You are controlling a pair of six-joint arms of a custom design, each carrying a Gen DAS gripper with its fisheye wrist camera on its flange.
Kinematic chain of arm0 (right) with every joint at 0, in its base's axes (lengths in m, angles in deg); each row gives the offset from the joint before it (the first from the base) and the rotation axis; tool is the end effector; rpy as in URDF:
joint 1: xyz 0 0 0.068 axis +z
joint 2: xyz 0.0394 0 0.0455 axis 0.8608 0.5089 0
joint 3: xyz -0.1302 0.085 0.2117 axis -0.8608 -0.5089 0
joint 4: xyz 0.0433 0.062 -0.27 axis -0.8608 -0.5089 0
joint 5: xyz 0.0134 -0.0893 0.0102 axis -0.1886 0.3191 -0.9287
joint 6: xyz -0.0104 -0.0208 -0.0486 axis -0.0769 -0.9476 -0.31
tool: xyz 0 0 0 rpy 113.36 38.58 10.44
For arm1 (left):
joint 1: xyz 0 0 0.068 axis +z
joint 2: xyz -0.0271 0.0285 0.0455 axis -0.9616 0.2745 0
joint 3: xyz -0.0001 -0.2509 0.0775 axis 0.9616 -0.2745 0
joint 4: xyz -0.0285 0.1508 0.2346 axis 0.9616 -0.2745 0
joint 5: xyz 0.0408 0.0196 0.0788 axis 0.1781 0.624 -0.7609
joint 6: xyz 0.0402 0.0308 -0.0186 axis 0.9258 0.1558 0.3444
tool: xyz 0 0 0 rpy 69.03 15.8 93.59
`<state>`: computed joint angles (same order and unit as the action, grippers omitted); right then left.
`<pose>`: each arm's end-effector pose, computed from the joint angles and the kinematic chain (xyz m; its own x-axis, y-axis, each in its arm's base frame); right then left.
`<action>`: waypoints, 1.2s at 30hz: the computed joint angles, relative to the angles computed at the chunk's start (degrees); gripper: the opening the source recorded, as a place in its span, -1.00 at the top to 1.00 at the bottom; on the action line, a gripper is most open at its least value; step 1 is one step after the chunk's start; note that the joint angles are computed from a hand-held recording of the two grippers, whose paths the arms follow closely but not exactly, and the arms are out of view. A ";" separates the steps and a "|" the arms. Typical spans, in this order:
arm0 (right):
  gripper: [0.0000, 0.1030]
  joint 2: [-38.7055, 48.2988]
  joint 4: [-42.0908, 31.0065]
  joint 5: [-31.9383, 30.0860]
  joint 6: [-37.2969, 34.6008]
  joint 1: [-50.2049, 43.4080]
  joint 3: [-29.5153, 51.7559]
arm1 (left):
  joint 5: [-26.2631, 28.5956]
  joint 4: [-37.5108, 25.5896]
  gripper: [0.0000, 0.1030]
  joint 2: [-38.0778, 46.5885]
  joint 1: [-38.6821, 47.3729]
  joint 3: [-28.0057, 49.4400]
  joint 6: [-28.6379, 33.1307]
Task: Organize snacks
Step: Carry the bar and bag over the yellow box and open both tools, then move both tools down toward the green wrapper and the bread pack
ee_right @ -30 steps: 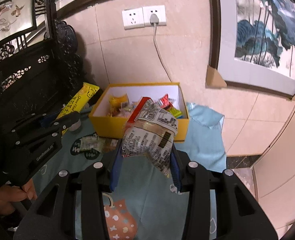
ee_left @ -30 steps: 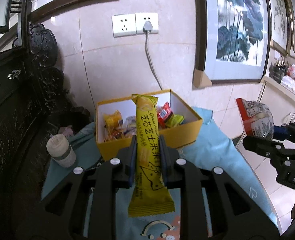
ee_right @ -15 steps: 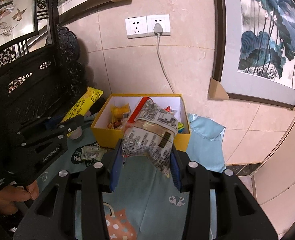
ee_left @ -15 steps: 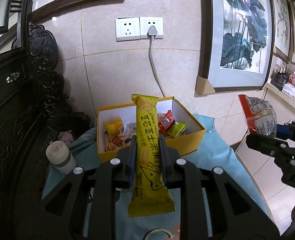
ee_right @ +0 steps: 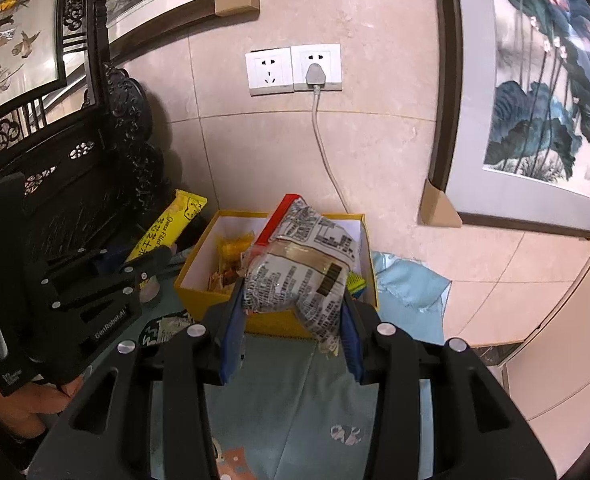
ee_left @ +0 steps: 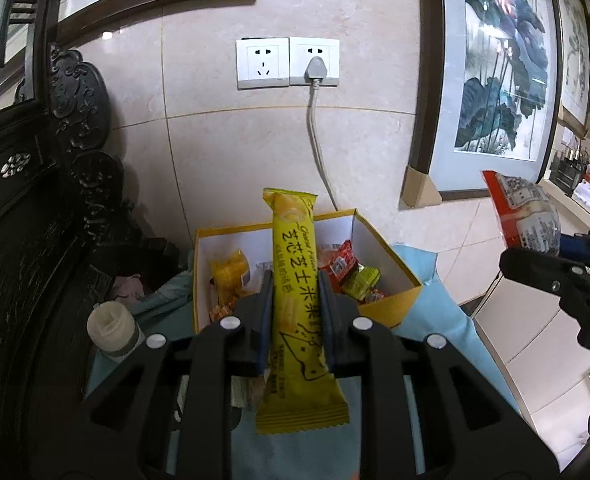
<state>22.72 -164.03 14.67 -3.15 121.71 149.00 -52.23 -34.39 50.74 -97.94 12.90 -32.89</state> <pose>0.1438 0.2171 0.4129 -0.5665 0.1462 -0.8110 0.1201 0.9883 0.0943 0.2478 -0.1135 0.3928 -0.4433 0.2795 -0.8517 0.5155 0.8568 0.0129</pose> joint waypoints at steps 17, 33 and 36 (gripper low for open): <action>0.03 12.85 15.44 -25.96 -24.05 -31.77 11.70 | -3.57 -3.14 0.53 32.03 -0.94 32.28 2.08; -0.63 9.35 22.75 -31.84 -15.71 -34.34 -11.24 | -1.11 1.42 -0.73 32.54 7.45 16.30 0.37; -0.63 7.58 23.37 -31.20 -14.47 -31.93 -14.12 | -1.18 3.53 -0.73 28.32 8.26 10.38 1.57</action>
